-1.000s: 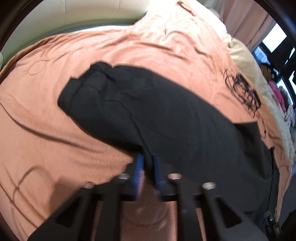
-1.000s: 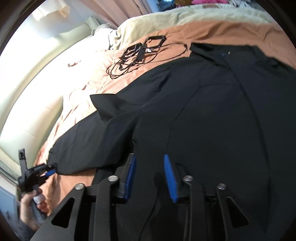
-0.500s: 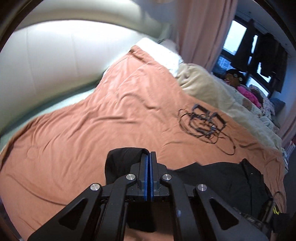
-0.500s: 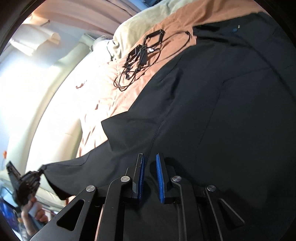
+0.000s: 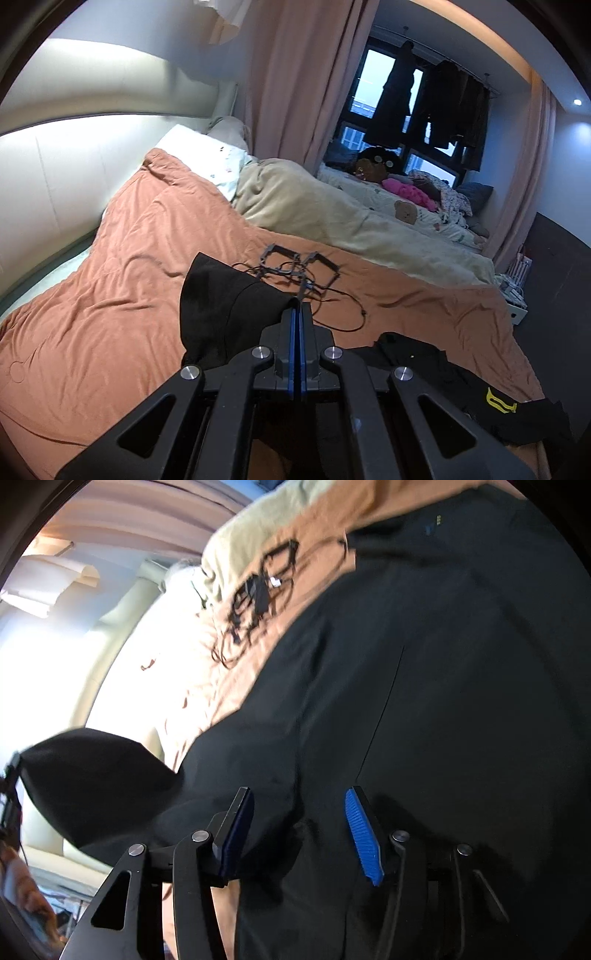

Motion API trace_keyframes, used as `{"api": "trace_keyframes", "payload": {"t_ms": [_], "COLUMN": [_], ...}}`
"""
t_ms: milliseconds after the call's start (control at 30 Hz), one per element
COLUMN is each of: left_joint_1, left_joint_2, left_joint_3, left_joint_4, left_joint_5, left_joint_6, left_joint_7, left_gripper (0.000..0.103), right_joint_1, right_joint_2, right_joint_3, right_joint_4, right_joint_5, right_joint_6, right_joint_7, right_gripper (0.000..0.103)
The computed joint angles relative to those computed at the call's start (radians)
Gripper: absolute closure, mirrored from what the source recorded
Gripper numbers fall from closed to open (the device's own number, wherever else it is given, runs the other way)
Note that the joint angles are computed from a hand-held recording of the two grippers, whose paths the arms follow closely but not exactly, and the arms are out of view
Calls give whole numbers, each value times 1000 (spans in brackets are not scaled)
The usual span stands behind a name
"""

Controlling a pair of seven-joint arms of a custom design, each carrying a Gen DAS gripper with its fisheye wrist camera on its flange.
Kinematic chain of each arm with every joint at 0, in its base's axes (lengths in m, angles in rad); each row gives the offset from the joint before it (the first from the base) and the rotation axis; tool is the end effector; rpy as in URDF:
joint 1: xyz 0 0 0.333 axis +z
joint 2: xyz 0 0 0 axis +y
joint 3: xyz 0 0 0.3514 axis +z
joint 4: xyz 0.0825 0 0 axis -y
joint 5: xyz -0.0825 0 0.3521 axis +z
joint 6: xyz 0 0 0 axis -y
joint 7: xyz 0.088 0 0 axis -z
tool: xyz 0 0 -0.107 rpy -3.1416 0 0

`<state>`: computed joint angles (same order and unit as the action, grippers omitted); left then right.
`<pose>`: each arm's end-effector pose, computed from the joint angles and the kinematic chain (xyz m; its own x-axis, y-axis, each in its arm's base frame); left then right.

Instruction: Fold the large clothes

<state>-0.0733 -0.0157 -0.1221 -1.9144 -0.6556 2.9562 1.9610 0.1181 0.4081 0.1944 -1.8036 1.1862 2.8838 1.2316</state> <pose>0.5658 -0.0711 0.6614 -0.1673 -0.9471 0.2739 -0.5081 -0.1553 -0.8472 0.6488 0.1352 0.4207 -0.1860 -0.6841 -0.7053 -0.7724 0.5454 -0.3253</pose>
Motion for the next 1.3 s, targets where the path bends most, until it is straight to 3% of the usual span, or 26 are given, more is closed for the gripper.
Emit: {"api": "trace_keyframes", "payload": {"t_ms": [200, 367, 433, 533, 700, 900, 1033, 1167, 1300], "left_joint_1": [-46, -92, -108, -127, -151, -165, -200, -178, -174], "left_joint_2": [4, 16, 27, 44, 96, 182, 257, 342, 327], "left_joint_3": [-38, -72, -86, -108, -147, -218, -231, -272, -266], "left_joint_4": [47, 72, 86, 98, 135, 199, 267, 353, 313], "left_joint_5": [-10, 2, 8, 25, 97, 142, 253, 209, 215], "left_joint_6": [-36, -61, -77, -82, -98, -141, -256, -507, -587], "left_joint_7": [13, 22, 29, 30, -23, -53, -148, -178, -173], "left_gripper": [99, 99, 99, 99, 99, 99, 99, 99, 96], "right_joint_1": [-3, 36, 45, 61, 60, 38, 15, -8, -24], "right_joint_2": [-181, -318, -381, -455, -464, -478, -494, -511, -526], "right_joint_3": [-28, -90, -108, -143, -201, -218, -231, -246, -251], "right_joint_4": [-157, -301, -375, -492, -520, -530, -540, -553, -567], "right_joint_5": [87, 64, 126, 63, 157, 263, 292, 324, 345], "right_joint_6": [64, 90, 105, 137, 122, 121, 104, 78, 78], "right_joint_7": [-38, -3, -51, 68, 42, 11, -17, -41, -58], "right_gripper": [42, 42, 42, 42, 42, 41, 42, 42, 42]}}
